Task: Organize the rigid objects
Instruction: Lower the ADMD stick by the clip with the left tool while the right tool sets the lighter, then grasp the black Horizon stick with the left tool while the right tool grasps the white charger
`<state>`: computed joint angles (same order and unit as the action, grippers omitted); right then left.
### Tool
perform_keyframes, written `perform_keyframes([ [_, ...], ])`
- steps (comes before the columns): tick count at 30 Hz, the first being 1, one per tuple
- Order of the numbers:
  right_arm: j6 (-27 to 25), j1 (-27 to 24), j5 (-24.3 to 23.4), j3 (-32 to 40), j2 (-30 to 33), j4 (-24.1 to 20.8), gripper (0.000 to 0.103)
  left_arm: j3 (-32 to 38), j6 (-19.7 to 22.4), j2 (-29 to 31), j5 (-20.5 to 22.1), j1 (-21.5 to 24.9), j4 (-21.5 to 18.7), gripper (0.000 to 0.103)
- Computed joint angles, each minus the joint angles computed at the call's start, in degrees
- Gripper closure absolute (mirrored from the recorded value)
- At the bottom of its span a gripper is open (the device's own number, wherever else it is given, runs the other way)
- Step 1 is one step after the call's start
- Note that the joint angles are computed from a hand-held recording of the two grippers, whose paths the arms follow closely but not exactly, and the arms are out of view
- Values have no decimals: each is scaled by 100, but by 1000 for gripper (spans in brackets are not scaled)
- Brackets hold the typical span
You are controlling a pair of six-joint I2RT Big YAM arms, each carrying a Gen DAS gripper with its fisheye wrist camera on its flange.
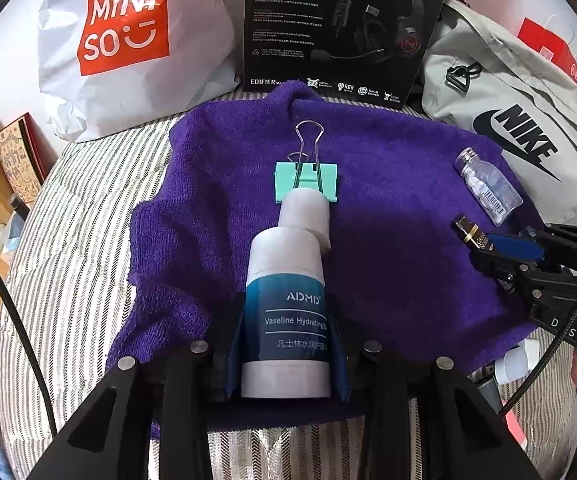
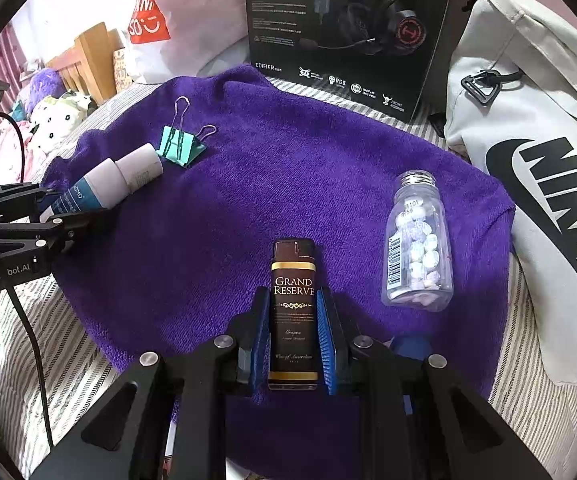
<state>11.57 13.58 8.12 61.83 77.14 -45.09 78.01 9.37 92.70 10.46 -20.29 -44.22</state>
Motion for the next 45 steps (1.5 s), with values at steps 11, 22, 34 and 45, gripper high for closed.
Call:
perform_keyframes([
  [11,-226,-42,-149,198,92,-398,68,90,-14,-25,164,46,-411,51],
  [22,-74,174,127,171,-540,-639,63,-688,-80,-1035,338,146,-244,47],
  [34,1348,741,756,-956,-2515,-1119,58,-1531,-238,-1538,1021,-346,-213,47],
  [45,2811,1238,926,-1798,-3774,-1624,58,-1730,-514,-1433,571,-961,110,45],
])
